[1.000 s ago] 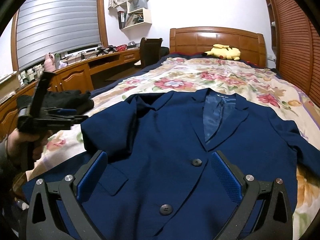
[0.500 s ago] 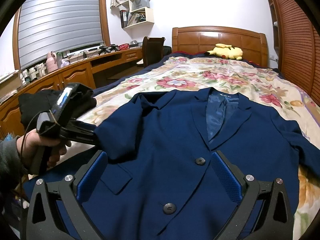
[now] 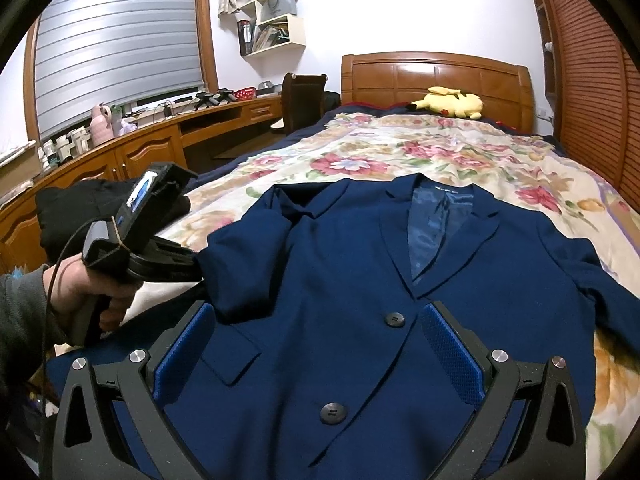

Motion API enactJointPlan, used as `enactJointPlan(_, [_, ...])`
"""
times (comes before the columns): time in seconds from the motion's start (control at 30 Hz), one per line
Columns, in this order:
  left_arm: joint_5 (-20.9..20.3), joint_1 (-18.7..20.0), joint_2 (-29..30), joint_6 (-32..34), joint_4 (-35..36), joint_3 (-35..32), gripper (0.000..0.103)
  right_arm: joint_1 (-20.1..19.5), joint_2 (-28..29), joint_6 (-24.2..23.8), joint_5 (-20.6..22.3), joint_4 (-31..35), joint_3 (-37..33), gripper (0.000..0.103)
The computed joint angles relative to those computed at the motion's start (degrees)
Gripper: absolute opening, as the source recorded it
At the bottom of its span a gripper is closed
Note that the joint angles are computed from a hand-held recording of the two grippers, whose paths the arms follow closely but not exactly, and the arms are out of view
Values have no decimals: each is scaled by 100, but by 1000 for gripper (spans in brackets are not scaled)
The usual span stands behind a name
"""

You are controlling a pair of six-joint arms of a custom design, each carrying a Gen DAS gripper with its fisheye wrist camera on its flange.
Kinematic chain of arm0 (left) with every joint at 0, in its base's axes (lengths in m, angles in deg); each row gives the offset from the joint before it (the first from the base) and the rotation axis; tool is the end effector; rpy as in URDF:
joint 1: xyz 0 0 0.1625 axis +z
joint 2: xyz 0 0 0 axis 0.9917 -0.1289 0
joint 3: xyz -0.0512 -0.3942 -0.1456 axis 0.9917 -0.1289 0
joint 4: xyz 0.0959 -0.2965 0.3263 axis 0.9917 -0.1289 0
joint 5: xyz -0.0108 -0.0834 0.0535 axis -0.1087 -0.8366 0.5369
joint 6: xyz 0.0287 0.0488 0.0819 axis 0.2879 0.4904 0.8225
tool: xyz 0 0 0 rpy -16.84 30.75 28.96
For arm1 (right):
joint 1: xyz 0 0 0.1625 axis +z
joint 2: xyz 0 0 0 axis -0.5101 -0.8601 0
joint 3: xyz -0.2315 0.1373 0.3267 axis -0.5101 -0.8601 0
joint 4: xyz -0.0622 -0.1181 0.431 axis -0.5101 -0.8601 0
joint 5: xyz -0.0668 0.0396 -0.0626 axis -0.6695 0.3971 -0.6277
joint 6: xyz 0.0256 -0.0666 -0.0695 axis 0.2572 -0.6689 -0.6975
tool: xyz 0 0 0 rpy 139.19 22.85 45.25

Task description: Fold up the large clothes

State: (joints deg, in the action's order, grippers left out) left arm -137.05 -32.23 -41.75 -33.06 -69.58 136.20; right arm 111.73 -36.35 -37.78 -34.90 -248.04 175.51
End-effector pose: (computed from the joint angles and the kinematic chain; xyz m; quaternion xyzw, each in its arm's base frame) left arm -0.3738 -0.7386 -0.0598 0.4020 0.8759 -0.1247 0.2360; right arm 0.0492 -0.4499 0.3236 0.1898 -0.7957 0.4908 0.3000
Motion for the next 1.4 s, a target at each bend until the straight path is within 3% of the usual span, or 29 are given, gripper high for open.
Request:
enactJointPlan(0.3, [-311,-473,-282,595,-1026,476,2,-143,-241,30,131,-29,107,103])
enactJointPlan(0.43, [-750,-643,-383,664,-1196,680,2,-277,-454,147,194,-113,191,103])
enactJointPlan(0.63, [-1325,-840,-688,829,-2027,1470,2,-565,-863,412,266,-290,404,103])
enactJointPlan(0.83, [-1144,-936,-886,977,-2749,2012,3,-537,-921,521,101,-524,515,103])
enactJointPlan(0.9, [-1309,-893,-1031,848,-2726,2135,16,-459,-881,528,-5,-589,512,103])
enactJointPlan(0.93, [-1347,-880,-1102,798,-2833,2231,34,-446,-890,534,-6,-568,525,103])
enactJointPlan(0.97, [-1370,-877,-1157,786,-2986,2336,46,-429,-873,529,-30,-557,521,103])
enactJointPlan(1.0, [-1376,-870,-1205,808,-3124,2421,50,-365,-796,511,-115,-608,512,103])
enactJointPlan(1.07, [-1296,-872,-1282,843,-3332,2575,77,-349,-761,456,-121,-544,471,103])
enactJointPlan(1.1, [-1248,-863,-1313,876,-3500,2662,82,-341,-780,434,-107,-492,466,103])
enactJointPlan(1.13, [-1228,-840,-1351,898,-3626,2745,86,-307,-756,405,-109,-477,459,103])
enactJointPlan(1.4, [-1114,-504,-1607,636,-4122,3187,86,-125,-499,144,74,-39,257,96])
